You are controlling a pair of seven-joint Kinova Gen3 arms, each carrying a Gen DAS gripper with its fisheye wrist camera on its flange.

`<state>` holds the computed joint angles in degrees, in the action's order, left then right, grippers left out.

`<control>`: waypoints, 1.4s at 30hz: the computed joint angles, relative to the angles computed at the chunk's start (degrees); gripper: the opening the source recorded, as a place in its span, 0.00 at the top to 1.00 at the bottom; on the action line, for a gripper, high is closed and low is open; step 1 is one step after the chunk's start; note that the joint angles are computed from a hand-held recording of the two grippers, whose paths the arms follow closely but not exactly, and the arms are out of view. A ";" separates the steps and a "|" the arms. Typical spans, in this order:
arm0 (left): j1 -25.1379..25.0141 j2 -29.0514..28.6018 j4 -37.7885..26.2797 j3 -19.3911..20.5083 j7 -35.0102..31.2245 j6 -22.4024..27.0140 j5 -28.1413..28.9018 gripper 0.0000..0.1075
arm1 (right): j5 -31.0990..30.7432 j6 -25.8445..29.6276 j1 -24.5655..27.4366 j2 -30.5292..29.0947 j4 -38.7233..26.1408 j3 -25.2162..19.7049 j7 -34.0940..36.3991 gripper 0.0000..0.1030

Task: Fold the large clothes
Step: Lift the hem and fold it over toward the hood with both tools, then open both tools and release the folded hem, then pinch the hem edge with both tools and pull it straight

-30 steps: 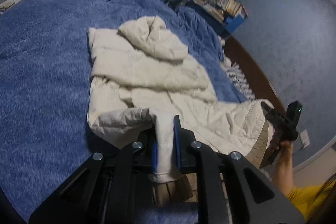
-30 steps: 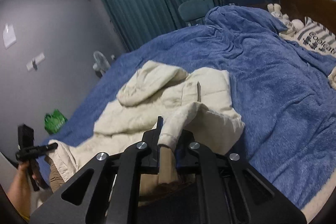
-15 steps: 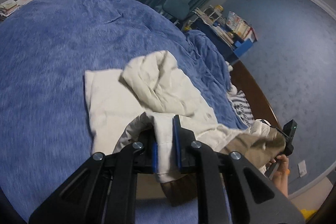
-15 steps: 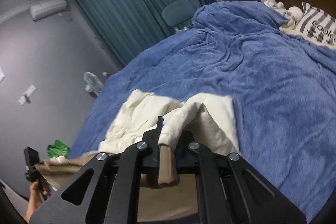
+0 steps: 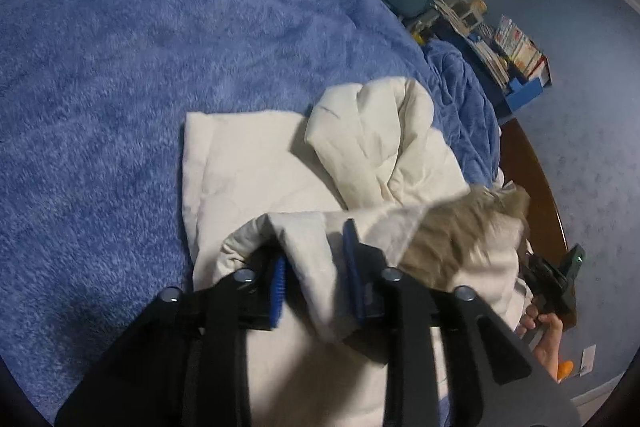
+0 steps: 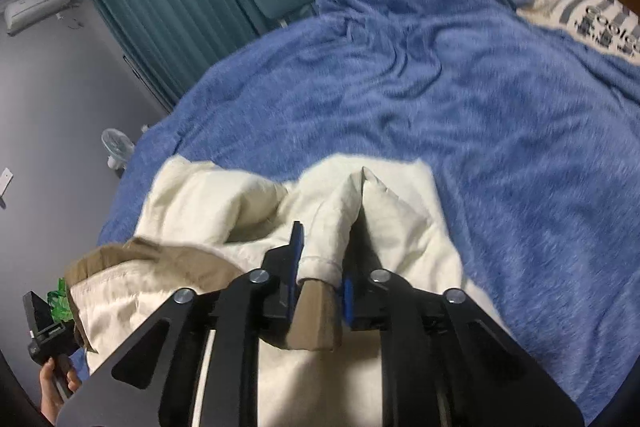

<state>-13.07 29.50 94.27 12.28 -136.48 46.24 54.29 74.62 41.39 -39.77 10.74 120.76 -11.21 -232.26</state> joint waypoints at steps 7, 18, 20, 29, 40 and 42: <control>-3.12 -3.07 1.55 2.82 -2.56 0.61 0.38 0.35 | 5.93 1.50 -0.46 -2.37 1.43 -1.50 -4.93 0.22; 13.93 -11.83 4.85 -7.11 2.36 -17.14 -18.52 0.15 | -3.61 4.20 0.63 -1.46 -2.89 0.85 20.59 0.24; 10.65 -10.77 5.45 -2.18 -0.46 -20.58 -18.49 0.15 | -4.63 -0.46 5.26 -1.66 -3.01 -0.39 25.25 0.26; 9.26 1.09 -7.97 0.92 3.32 -12.42 -26.43 0.23 | -7.22 -12.41 25.96 3.56 -6.96 -13.15 46.22 0.29; 7.24 -3.80 0.34 3.73 -9.37 -20.05 -18.75 0.90 | -4.61 -3.53 4.25 1.17 -6.33 2.55 50.63 0.88; 6.92 -6.33 2.16 4.58 -11.95 -23.87 -16.07 0.90 | -1.56 -0.68 0.57 0.31 -6.55 5.06 47.96 0.90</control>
